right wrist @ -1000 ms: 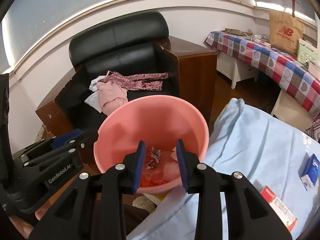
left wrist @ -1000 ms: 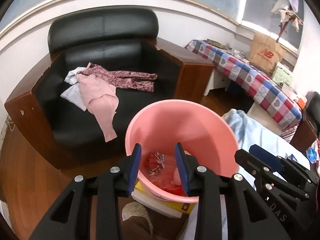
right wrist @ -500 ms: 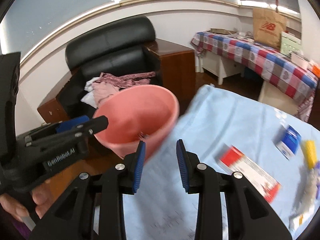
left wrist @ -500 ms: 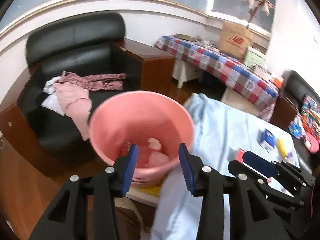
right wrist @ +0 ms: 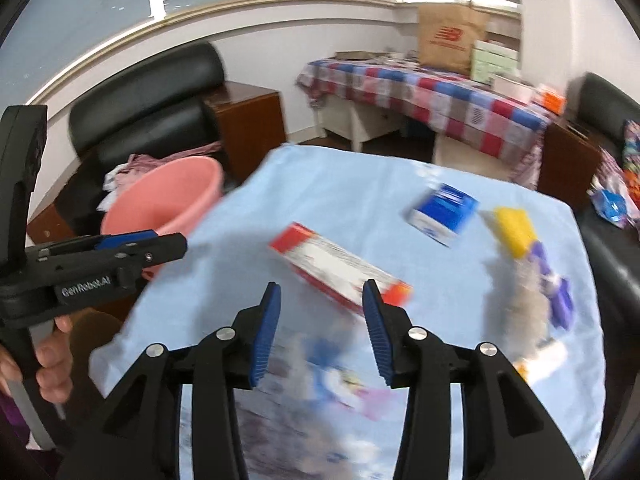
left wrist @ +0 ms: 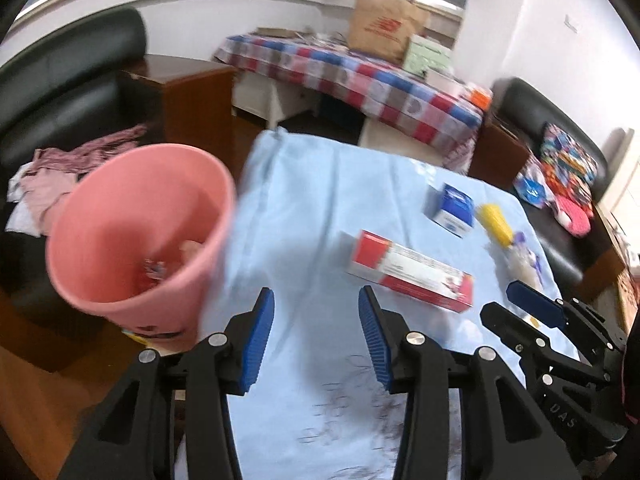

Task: Collect trash
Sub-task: 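Move both open grippers back over the table, then grasp the blue Tempo tissue pack with the left gripper while the right gripper grasps the clear bubble wrap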

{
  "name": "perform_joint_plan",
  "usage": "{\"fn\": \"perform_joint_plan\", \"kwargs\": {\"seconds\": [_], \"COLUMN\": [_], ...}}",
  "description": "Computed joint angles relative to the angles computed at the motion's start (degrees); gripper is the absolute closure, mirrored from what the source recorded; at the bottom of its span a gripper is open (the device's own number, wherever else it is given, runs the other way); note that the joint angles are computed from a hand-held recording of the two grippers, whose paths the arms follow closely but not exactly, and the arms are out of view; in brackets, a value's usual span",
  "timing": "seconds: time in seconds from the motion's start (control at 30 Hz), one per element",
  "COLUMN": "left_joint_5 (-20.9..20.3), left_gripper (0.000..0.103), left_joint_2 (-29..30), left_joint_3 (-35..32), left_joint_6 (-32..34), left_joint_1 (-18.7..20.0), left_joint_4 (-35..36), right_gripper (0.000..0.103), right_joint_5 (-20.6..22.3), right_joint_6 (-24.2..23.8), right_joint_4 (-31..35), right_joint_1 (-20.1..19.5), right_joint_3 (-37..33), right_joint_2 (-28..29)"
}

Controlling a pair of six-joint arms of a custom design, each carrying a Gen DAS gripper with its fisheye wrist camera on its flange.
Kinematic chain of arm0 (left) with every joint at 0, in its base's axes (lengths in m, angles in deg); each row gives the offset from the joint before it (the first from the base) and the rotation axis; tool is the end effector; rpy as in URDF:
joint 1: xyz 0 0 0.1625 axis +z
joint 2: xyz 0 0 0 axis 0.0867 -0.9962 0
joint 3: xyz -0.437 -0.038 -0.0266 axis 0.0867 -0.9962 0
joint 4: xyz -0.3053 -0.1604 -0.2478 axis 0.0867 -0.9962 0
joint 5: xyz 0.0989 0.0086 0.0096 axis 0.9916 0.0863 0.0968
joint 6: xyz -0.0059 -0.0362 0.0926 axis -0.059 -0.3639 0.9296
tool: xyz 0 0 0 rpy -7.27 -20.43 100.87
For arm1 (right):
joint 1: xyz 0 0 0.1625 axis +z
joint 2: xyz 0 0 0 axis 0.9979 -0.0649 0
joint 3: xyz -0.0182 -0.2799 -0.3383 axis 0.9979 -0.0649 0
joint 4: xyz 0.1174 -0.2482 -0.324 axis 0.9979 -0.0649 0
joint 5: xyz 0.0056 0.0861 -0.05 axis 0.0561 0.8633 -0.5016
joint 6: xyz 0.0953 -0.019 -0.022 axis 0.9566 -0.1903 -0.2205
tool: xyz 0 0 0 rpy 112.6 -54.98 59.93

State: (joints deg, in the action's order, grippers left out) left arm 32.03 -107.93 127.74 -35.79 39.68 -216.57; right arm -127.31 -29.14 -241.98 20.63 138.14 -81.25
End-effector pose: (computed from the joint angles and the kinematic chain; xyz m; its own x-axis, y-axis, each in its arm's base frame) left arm -0.0034 -0.3025 0.2077 -0.8236 -0.0976 -0.5588 0.3057 0.7535 -0.5821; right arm 0.1990 -0.3276 -0.0076 -0.6890 -0.4527 0.5659 -0.6931 0.6400 -0.3318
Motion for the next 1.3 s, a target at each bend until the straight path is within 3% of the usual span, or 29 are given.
{"fn": "perform_joint_plan", "kwargs": {"seconds": [0.13, 0.3, 0.63, 0.97, 1.0, 1.13, 1.3], "left_joint_5": [-3.8, -6.4, -14.3, -14.8, -14.6, -12.2, -13.4], "left_gripper": [0.06, 0.06, 0.06, 0.059, 0.054, 0.051, 0.045], "left_joint_2": [10.1, 21.4, 40.3, 51.2, 51.8, 54.6, 55.3], "left_joint_3": [-2.7, -7.1, -22.6, -35.2, -35.8, -38.0, -39.5], "left_joint_6": [4.3, 10.3, 22.7, 28.3, 28.5, 30.7, 30.5], "left_joint_1": [2.7, 3.3, 8.9, 13.2, 13.3, 13.3, 14.7], "left_joint_4": [-9.4, -16.6, -20.2, -15.6, -15.5, -16.6, -15.3], "right_gripper": [0.06, 0.06, 0.06, 0.06, 0.06, 0.06, 0.06], "right_joint_5": [0.5, 1.3, 3.6, 5.0, 5.2, 5.4, 5.7], "right_joint_6": [-0.3, 0.2, -0.6, 0.1, 0.1, 0.2, 0.3], "right_joint_4": [-3.3, -6.5, -6.8, -3.0, -2.6, -1.3, -0.2], "right_joint_1": [-4.2, -9.3, -18.0, -21.3, -21.5, -22.2, -22.5], "right_joint_3": [1.8, 3.5, 5.4, 4.4, 4.3, 3.8, 3.7], "right_joint_2": [-1.6, -4.3, -10.0, -12.6, -12.8, -13.3, -13.5]}}
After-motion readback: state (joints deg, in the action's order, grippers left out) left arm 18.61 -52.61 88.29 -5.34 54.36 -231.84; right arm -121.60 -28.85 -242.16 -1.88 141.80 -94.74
